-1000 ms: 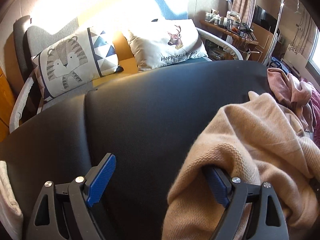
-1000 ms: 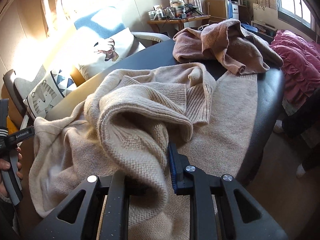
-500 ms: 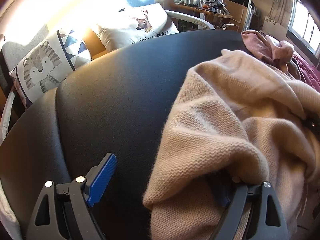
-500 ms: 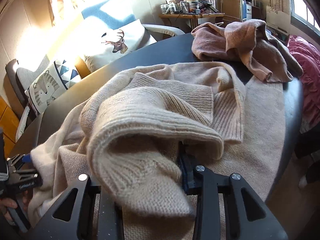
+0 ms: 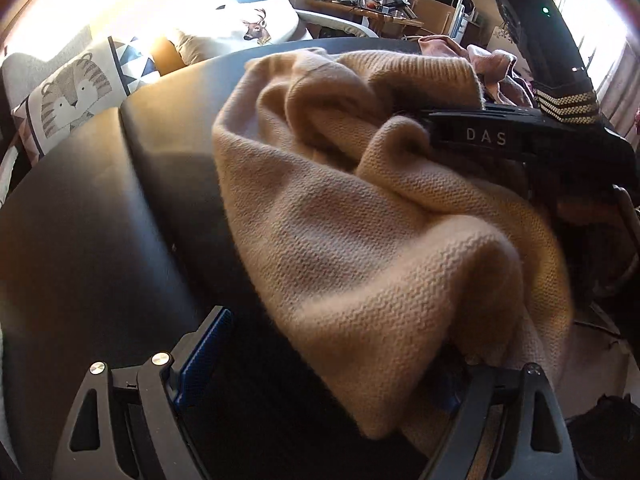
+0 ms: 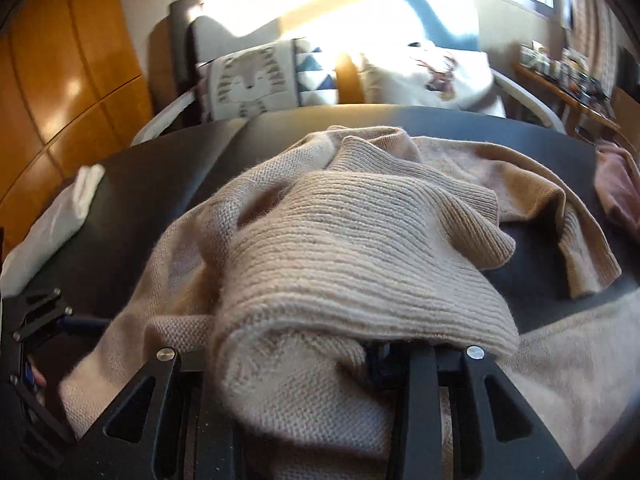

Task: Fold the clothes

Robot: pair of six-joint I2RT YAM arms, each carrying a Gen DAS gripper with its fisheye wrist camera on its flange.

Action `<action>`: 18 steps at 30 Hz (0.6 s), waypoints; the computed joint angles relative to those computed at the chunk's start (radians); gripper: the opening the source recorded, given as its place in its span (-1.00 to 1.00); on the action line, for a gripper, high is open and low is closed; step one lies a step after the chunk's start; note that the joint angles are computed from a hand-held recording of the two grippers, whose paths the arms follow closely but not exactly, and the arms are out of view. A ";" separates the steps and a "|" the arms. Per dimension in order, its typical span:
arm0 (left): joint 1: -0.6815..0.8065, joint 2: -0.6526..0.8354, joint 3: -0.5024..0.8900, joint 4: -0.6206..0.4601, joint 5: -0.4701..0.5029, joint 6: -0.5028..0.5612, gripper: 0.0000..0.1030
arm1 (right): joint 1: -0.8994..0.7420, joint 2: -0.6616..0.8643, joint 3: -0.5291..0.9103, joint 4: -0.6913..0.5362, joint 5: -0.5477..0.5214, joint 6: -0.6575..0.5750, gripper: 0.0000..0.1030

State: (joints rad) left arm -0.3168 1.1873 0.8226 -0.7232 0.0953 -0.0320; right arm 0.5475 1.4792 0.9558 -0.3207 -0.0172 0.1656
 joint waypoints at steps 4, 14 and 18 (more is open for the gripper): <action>0.148 -0.075 0.022 -0.096 0.022 0.107 0.70 | 0.002 -0.059 -0.065 -0.011 -0.009 -0.014 -0.27; 0.314 -0.014 0.131 -0.014 0.061 0.105 0.70 | -0.055 -0.107 -0.067 -0.113 0.113 0.138 -0.23; 0.319 0.067 0.189 0.025 0.088 0.148 0.70 | -0.064 -0.111 -0.057 -0.143 0.174 0.186 -0.22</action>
State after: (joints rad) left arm 0.0026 1.2544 1.0117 -0.6979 0.1837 0.1164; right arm 0.4836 1.3678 0.8991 -0.4639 0.1564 0.3519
